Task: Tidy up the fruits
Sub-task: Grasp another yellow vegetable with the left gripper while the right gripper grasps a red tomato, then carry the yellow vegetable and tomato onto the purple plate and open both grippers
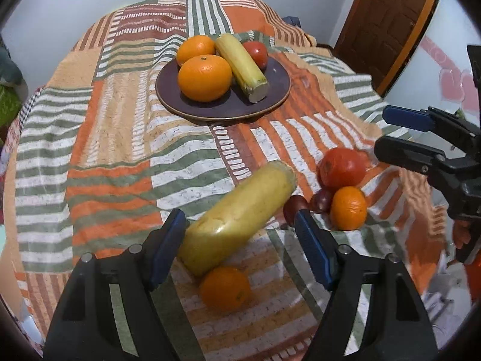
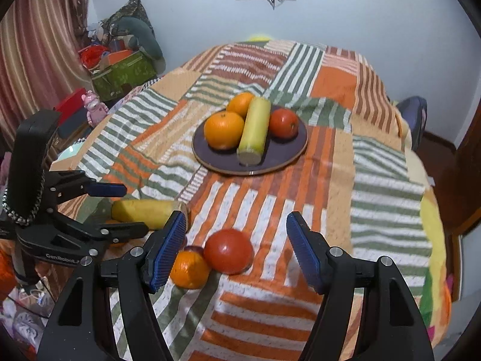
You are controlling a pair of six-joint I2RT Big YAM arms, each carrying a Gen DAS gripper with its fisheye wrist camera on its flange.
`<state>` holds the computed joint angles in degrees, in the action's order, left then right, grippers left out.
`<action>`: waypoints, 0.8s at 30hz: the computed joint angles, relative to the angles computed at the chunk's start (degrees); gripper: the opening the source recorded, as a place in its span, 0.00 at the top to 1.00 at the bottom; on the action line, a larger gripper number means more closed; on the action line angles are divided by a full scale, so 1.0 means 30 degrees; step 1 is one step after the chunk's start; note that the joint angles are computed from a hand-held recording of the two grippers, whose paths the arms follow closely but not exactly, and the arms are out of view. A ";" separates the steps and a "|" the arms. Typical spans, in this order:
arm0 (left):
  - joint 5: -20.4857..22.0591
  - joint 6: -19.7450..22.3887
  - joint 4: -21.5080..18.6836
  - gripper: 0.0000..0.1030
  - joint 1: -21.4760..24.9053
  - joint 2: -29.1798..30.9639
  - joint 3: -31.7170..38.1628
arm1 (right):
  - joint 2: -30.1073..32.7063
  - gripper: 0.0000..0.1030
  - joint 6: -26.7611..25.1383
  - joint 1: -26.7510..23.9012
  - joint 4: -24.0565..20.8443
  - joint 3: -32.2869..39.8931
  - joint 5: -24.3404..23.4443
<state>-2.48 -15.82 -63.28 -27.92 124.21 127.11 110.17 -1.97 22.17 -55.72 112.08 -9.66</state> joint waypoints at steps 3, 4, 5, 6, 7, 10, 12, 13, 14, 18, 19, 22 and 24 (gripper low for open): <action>-0.0214 0.0473 -0.0406 0.27 -0.0037 0.0608 0.0729 | 0.0019 0.36 0.0268 0.0034 0.0046 -0.0331 -0.0022; -0.0250 0.0567 -0.0543 0.27 -0.0030 0.0834 0.0993 | 0.0137 0.36 0.0434 0.0041 -0.0033 -0.0327 -0.0048; -0.0247 0.0642 -0.0600 0.27 -0.0004 0.0940 0.1109 | 0.0261 0.36 0.0512 0.0039 -0.0182 -0.0249 -0.0118; -0.0199 0.0687 -0.0620 0.27 0.0041 0.1060 0.1235 | 0.0355 0.36 0.0567 0.0047 -0.0285 -0.0249 -0.0188; -0.0057 0.0666 -0.0544 0.27 0.0079 0.1121 0.1272 | 0.0499 0.36 0.0600 0.0068 -0.0426 -0.0166 -0.0184; 0.0519 0.0498 -0.0026 0.27 0.0282 0.0990 0.0904 | 0.0902 0.36 0.0650 0.0060 -0.0852 0.0099 -0.0378; 0.0974 0.0498 0.0375 0.31 0.0416 0.0785 0.0517 | 0.1108 0.36 0.0795 0.0021 -0.1014 0.0245 -0.0723; 0.1092 0.0449 0.0576 0.33 0.0453 0.0673 0.0327 | 0.1142 0.36 0.0892 -0.0024 -0.0935 0.0227 -0.0943; 0.1178 0.0369 0.0760 0.37 0.0492 0.0556 0.0138 | 0.1196 0.36 0.0921 -0.0043 -0.0975 0.0288 -0.1025; 0.1155 0.0070 0.0908 0.51 0.0600 0.0361 0.0023 | 0.1315 0.46 0.0896 -0.0131 -0.1209 0.0446 -0.1741; 0.1083 0.0000 0.0936 0.53 0.0632 0.0297 -0.0033 | 0.1345 0.48 0.0840 -0.0154 -0.1280 0.0506 -0.1861; 0.0631 -0.0191 0.1032 0.59 0.0705 0.0025 -0.0354 | 0.1419 0.58 0.0684 -0.0126 -0.1360 0.0664 -0.1652; 0.0565 -0.0329 0.1038 0.60 0.0757 -0.0074 -0.0469 | 0.1405 0.58 0.0811 -0.0226 -0.1325 0.0653 -0.1918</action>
<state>-0.79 -16.81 -60.17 -25.65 123.99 125.70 114.39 0.46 21.49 -59.70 114.04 -15.41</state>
